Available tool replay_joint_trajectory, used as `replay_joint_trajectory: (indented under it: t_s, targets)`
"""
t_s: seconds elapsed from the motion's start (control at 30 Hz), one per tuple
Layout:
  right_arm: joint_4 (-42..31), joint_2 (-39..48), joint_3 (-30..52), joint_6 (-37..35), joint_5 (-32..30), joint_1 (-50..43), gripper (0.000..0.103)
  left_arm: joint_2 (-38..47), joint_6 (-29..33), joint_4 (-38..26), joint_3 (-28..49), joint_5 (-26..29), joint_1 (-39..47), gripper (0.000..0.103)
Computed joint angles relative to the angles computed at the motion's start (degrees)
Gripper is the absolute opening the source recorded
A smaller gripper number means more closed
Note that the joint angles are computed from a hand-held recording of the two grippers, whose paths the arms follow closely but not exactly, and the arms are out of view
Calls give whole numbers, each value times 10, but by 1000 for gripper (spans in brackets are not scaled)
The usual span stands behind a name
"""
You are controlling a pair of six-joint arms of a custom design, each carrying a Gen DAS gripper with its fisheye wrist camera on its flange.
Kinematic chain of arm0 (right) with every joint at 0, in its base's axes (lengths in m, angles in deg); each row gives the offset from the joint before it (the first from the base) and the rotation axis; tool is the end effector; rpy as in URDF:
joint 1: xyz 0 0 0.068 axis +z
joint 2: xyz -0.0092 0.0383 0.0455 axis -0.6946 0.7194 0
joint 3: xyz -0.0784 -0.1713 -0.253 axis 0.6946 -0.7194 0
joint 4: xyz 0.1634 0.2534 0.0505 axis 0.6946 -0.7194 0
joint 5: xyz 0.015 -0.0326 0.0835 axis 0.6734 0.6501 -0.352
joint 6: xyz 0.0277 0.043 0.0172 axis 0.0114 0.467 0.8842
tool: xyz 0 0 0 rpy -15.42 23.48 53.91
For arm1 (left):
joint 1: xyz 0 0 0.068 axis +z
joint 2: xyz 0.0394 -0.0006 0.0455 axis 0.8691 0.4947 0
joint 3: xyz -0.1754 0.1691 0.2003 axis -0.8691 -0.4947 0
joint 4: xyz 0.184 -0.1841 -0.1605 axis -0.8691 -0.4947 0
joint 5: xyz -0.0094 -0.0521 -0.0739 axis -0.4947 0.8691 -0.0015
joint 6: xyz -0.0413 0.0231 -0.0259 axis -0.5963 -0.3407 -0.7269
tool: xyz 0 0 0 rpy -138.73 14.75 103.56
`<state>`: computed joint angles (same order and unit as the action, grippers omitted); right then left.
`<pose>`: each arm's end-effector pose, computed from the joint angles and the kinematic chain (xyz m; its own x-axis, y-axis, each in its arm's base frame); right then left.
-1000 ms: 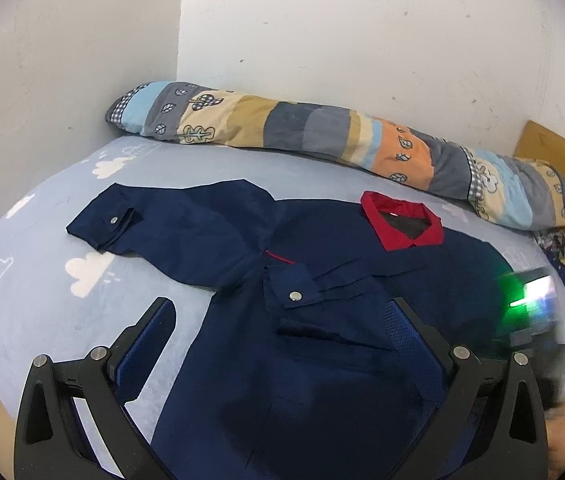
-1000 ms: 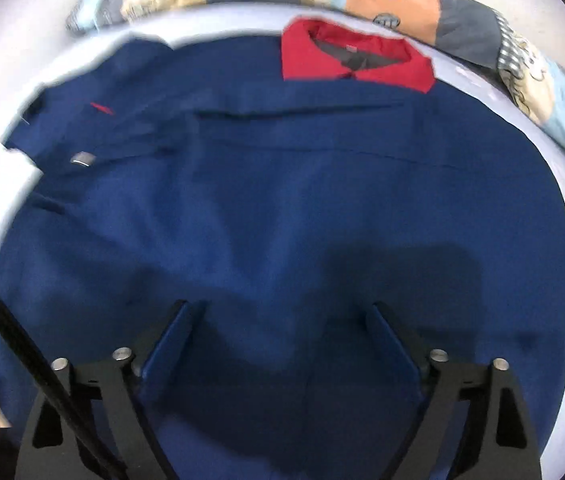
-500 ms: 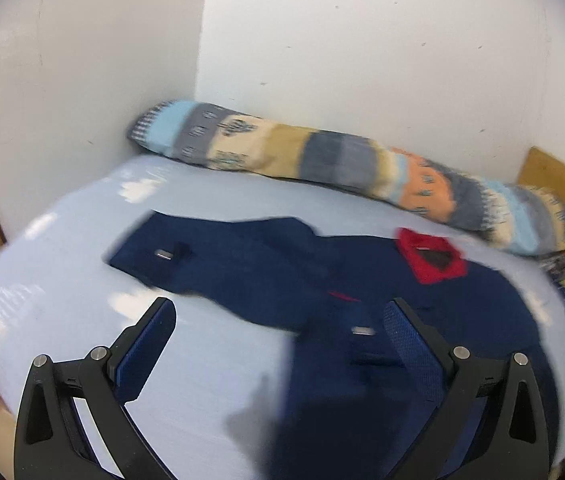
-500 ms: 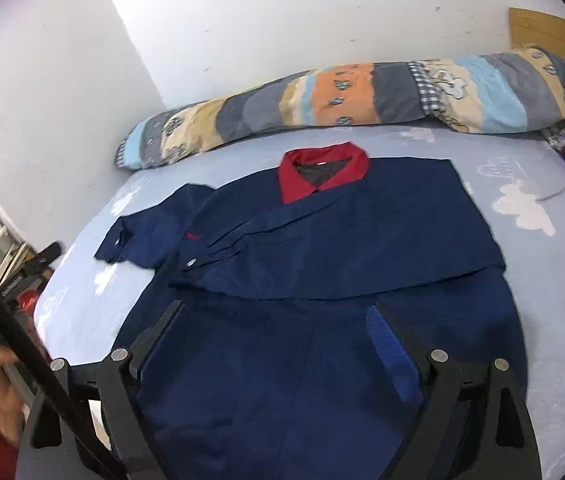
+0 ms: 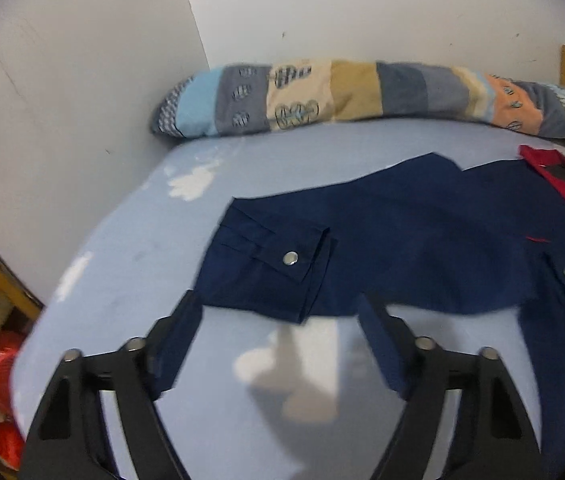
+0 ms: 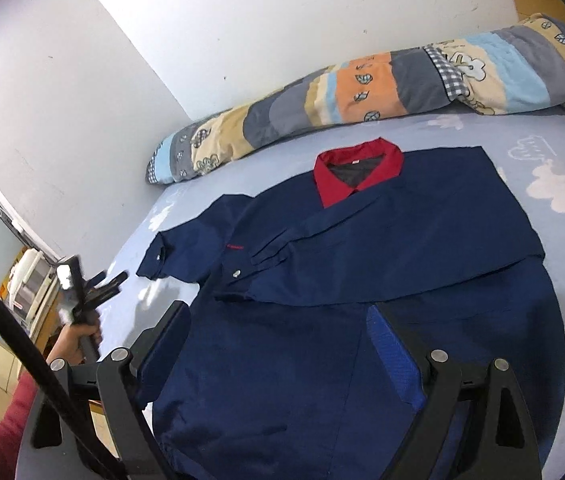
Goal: Fold large clothes
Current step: 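Grasp the other sleeve cuff with the left gripper, then lift the sleeve and fold it across the jacket with the left gripper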
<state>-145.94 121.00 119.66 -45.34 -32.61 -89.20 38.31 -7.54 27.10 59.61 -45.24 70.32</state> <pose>0.1666 -0.1280 0.3439 -0.7480 0.2405 -0.6186 -0.1398 0.8540 0.5011 0.3297 0.0591 0.2846 -0.6811 0.1274 -0.7210 -0.0321 0.9786 0.2032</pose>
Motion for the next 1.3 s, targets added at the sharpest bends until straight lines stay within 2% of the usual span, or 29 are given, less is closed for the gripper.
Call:
replay_joint_trajectory:
  t_s: [0.2, 0.43, 0.47, 0.53, 0.57, 0.63, 0.77, 0.93, 1.07, 1.3]
  targets:
    - [43, 7, -22, 45, 30, 49, 93, 142, -9, 57, 76, -21, -22, 75]
    - [75, 15, -40, 71, 50, 75, 93, 257, 23, 70, 146, -129, -52, 75]
    - [79, 13, -42, 72, 53, 77, 93, 265, 17, 68, 154, -129, -48, 72]
    - [84, 12, -45, 72, 58, 79, 93, 273, -9, 55, 171, -124, -31, 28]
    - [83, 13, -45, 69, 59, 80, 93, 275, -21, 43, 179, -107, -20, 24]
    - [85, 14, -45, 72, 58, 78, 93, 264, -29, 39, 174, -56, 1, 7]
    - [78, 15, -41, 68, 46, 63, 93, 218, -44, 22, 156, -12, 22, 5]
    - [68, 11, -33, 57, 28, 34, 93, 159, -66, -43, 179, 44, 44, 5]
    - [54, 15, -21, 46, 10, 8, 93, 126, -90, -126, 239, 76, 36, 5]
    - [21, 31, 10, 23, -25, -50, 93, 121, -151, -304, 444, 112, -43, 5]
